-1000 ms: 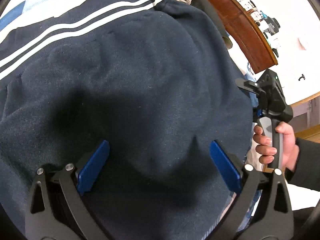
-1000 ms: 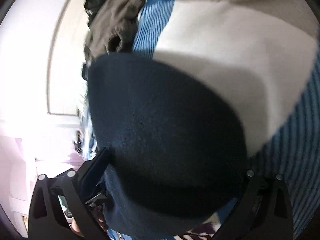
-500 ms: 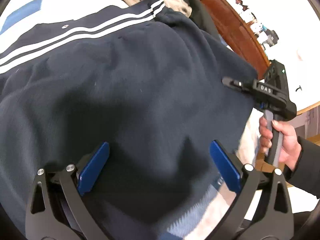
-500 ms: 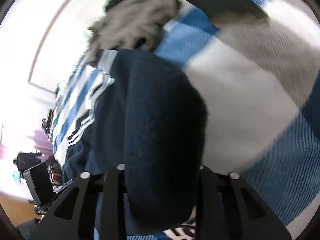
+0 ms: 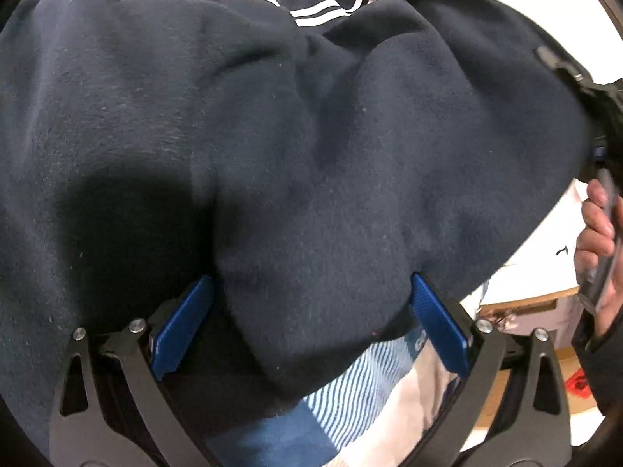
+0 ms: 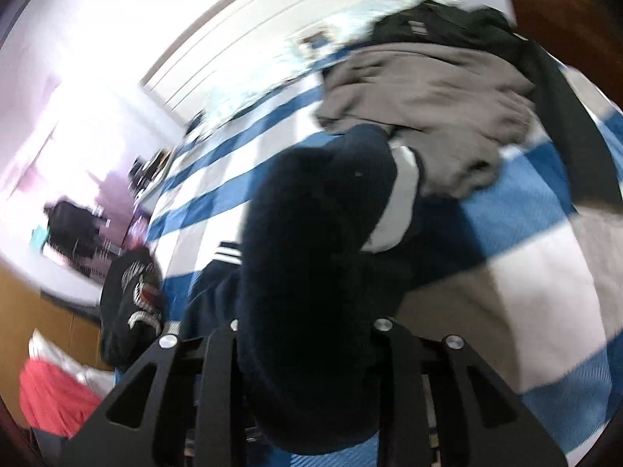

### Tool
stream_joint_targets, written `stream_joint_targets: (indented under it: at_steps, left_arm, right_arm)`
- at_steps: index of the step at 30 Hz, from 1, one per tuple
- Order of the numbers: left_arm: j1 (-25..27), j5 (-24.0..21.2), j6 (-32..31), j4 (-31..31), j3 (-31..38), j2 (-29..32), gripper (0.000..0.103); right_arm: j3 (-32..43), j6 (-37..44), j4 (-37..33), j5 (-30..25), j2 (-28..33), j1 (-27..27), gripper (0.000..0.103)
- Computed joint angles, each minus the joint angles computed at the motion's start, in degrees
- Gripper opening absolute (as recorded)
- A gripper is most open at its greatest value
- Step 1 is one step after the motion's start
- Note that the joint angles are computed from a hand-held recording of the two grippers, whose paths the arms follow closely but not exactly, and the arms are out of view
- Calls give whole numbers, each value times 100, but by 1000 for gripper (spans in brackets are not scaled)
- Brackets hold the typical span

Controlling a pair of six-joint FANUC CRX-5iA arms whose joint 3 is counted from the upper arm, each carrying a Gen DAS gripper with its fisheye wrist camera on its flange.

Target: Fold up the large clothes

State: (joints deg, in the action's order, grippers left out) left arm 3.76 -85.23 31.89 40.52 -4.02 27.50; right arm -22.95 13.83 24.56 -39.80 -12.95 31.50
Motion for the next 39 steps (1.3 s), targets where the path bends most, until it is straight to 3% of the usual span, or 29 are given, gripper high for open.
stream_joint_targets:
  at_steps: [7, 11, 14, 17, 20, 24, 27, 32, 39]
  left_arm:
    - [681, -141, -708, 172, -310, -550, 97]
    - [1217, 145, -945, 142, -592, -894, 97]
    - [1589, 591, -1519, 543, -898, -1041, 97]
    - [1579, 183, -924, 237, -345, -403, 97]
    - [1435, 88, -671, 34, -105, -168, 97]
    - [1421, -21, -351, 359, -229, -109, 97]
    - [1698, -144, -510, 552, -577, -359, 97]
    - [2363, -46, -897, 111, -1371, -1206, 97]
    - [3408, -289, -1050, -33, -1913, -1916, 97]
  right_arm:
    - [1698, 1615, -515, -472, 1250, 312, 26]
    - [2545, 2219, -763, -781, 1894, 531, 26]
    - [3148, 2582, -1001, -981, 2340, 690, 26]
    - [3810, 3078, -1345, -1254, 2773, 827, 26]
    - [4476, 3489, -1574, -1662, 3233, 972, 26]
    - [5481, 3950, -1841, -2424, 3926, 1109, 26]
    - [6116, 4215, -2013, -2876, 4354, 1170, 26]
    - [7184, 4650, -2097, -3576, 5165, 1341, 26]
    - [7680, 4619, -1872, -4137, 5934, 1602, 26]
